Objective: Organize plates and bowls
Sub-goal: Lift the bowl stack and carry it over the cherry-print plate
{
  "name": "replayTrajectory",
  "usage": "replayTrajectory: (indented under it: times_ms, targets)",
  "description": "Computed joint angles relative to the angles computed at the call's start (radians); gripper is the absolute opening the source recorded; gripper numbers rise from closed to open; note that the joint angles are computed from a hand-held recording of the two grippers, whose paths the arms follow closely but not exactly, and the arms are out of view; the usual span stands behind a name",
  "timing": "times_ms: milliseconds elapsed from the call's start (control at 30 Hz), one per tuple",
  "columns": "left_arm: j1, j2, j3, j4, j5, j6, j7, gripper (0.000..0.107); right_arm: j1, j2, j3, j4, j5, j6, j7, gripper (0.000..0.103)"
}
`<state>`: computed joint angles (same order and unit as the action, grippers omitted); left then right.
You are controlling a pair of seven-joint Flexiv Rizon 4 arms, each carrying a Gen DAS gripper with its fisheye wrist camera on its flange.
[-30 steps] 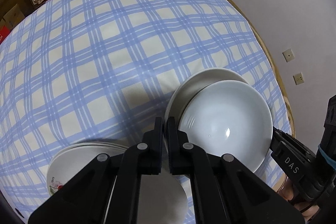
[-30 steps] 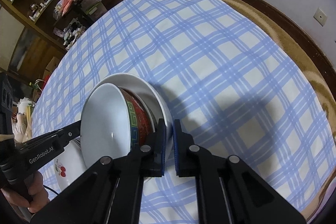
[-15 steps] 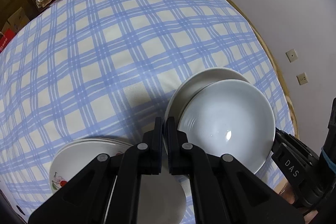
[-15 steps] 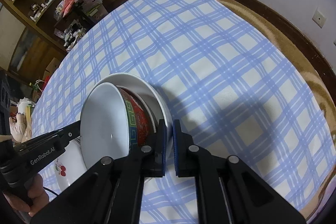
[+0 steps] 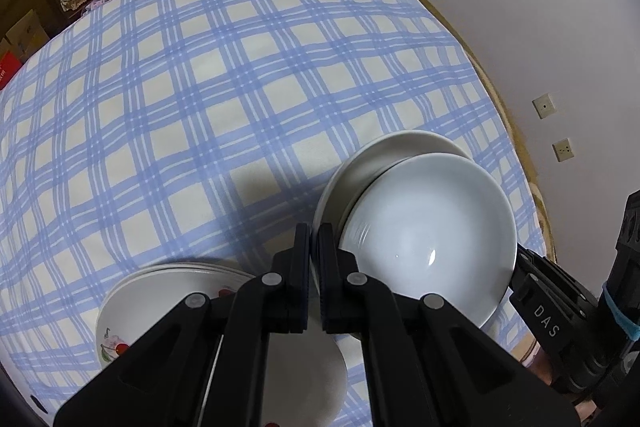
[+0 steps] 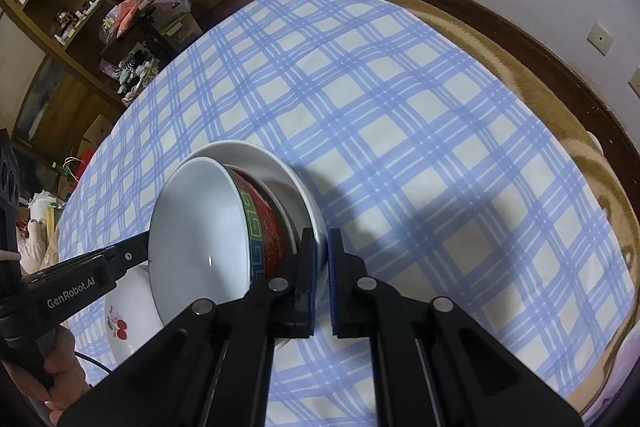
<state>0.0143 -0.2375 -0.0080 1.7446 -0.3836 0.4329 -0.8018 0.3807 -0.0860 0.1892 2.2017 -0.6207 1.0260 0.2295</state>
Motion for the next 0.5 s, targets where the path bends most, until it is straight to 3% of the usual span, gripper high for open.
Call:
replayTrajectory:
  times_ms: [500]
  targets:
    - [0.029,0.073,0.025,0.002,-0.039,-0.029,0.031,0.002,0.018,0.040,0.027,-0.036,-0.048,-0.060,0.042,0.007]
